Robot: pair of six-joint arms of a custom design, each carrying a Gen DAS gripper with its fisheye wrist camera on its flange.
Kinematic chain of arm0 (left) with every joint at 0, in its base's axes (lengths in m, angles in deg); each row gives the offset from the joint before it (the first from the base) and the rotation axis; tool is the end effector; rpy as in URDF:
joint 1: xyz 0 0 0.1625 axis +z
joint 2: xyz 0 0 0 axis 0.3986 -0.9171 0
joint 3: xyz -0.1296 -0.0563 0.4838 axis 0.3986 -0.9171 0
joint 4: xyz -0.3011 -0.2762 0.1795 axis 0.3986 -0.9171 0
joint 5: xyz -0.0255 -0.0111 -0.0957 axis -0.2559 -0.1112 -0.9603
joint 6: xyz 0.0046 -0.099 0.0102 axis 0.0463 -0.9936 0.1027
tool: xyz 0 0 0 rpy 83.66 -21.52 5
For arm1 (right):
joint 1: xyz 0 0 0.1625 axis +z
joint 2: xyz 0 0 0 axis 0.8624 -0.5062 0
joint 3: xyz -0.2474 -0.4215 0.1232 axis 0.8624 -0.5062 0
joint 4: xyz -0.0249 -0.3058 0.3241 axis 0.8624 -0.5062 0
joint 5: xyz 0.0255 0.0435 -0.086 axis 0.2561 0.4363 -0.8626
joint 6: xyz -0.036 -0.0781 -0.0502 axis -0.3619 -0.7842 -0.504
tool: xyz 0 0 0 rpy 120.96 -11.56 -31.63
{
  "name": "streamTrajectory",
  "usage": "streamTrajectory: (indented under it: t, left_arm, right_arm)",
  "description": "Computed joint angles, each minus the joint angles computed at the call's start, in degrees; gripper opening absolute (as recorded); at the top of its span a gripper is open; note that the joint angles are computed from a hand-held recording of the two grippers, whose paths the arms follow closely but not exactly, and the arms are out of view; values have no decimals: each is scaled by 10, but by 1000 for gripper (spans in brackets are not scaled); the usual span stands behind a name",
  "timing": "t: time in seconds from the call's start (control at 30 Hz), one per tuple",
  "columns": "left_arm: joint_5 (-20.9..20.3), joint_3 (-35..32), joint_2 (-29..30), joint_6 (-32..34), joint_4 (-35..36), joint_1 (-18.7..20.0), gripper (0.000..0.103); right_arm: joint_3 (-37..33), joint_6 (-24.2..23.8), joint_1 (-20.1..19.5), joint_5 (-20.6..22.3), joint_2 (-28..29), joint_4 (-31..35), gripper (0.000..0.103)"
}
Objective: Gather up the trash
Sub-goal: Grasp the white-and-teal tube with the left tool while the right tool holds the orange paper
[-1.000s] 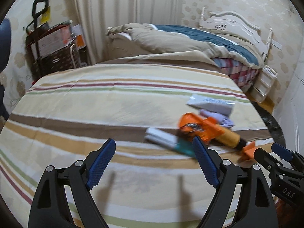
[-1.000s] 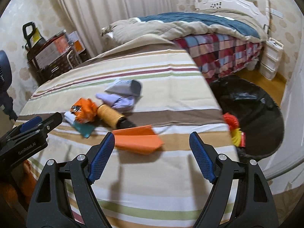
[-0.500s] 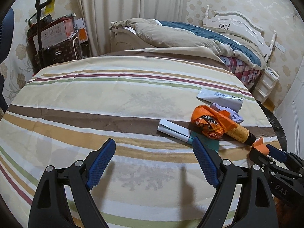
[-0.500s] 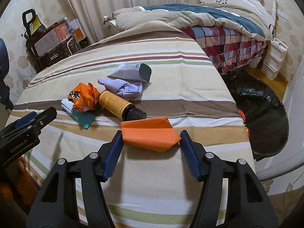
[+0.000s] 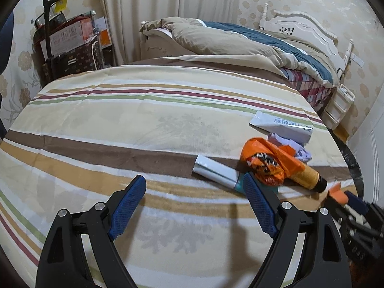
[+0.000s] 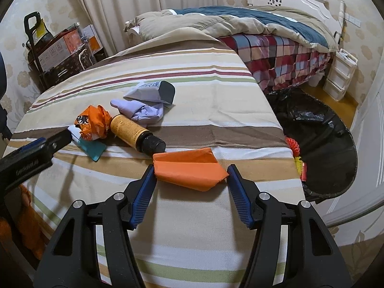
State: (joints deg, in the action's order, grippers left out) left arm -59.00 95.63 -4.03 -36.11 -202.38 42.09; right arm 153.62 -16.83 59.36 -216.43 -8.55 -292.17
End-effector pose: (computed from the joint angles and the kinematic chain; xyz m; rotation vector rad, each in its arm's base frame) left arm 0.0315 -0.4444 0.2756 0.1224 2.2259 -0.9436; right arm 0.3237 -0.4457 -0.0889 0.5265 -2.3763 0.7438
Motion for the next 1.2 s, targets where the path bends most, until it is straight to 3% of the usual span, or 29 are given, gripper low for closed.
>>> streamTrajectory:
  t: [0.13,0.3,0.93,1.2]
  left_arm:
    - [7,-15,13,-7,12,5,83]
    - [10,-38,13,-48,81,19,83]
    - [-12,3,-41,3,107,15,83]
    - [-25,6,-62,-44,140,10,84]
  right_arm:
    - [1,-4,-2,0,-1,-2,59]
    - [0,-5,-1,-1,-1,-1,59]
    - [0,-5,-1,0,1,-4,59]
    - [-6,-8,3,-9,2,2,60]
